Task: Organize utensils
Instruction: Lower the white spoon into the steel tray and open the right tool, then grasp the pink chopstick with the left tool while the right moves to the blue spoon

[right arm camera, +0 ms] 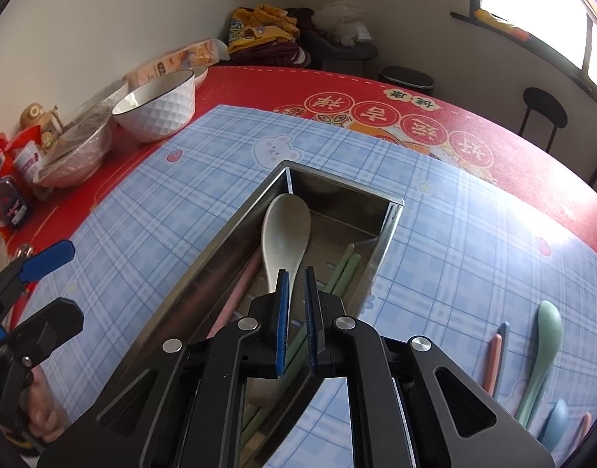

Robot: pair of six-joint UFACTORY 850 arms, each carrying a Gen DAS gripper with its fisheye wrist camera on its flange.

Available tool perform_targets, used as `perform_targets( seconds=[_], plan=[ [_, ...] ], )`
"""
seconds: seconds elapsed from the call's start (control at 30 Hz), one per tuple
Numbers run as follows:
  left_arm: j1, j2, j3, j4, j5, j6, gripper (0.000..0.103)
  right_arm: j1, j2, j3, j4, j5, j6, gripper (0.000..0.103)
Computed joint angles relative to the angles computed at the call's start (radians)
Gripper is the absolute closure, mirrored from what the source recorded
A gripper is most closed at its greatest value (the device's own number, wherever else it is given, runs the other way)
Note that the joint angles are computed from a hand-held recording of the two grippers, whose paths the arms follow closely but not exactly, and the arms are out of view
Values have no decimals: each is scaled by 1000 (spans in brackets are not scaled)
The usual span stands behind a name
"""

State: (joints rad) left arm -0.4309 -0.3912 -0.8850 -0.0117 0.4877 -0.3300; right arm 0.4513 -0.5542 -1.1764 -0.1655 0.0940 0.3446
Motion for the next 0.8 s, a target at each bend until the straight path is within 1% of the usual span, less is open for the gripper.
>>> perform_targets(
  seconds=[0.03, 0.07, 0.17, 0.23, 0.27, 0.33, 0.37, 0.4, 0.43, 0.5, 0.57, 0.63, 0.67, 0.73, 0.8],
  plan=[
    [-2, 1, 2, -1, 6, 4, 6, -7, 21, 34, -55, 32, 61, 94],
    [-4, 2, 3, -4, 11, 13, 6, -17, 44, 74, -68, 71, 79, 94],
    [-19, 1, 2, -54, 21, 77, 6, -46, 114, 198, 25, 186, -6, 94],
    [-30, -1, 2, -95, 28, 125, 6, -74, 154, 266, 57, 237, -33, 94],
    [-27, 0, 3, -64, 29, 95, 6, -92, 174, 299, 55, 262, -24, 94],
    [-17, 5, 8, 54, 45, -40, 6, -136, 212, 363, 21, 325, 27, 94],
    [-17, 14, 18, 61, 68, -61, 6, -160, 229, 393, 10, 360, 51, 94],
    [-24, 26, 31, 26, 88, -41, 6, -184, 243, 421, -2, 391, 80, 94],
    [-41, 39, 40, -50, 98, 21, 6, -211, 257, 448, -22, 422, 119, 94],
    [-76, 57, 47, -136, 87, 98, 6, -260, 276, 489, -47, 468, 184, 94],
    [-124, 54, 22, -214, 33, 184, 6, -308, 287, 515, -91, 500, 245, 94],
    [-185, 39, -17, -355, -15, 345, 7, -340, 294, 530, -111, 507, 284, 94],
    [-213, 29, -38, -408, -31, 408, 7, -348, 300, 536, -109, 503, 292, 94],
    [-260, 8, -77, -463, -50, 479, 7, -350, 315, 547, -62, 486, 269, 94],
    [-304, -23, -126, -528, -70, 559, 7, -352, 328, 553, -40, 475, 262, 82]
  ],
)
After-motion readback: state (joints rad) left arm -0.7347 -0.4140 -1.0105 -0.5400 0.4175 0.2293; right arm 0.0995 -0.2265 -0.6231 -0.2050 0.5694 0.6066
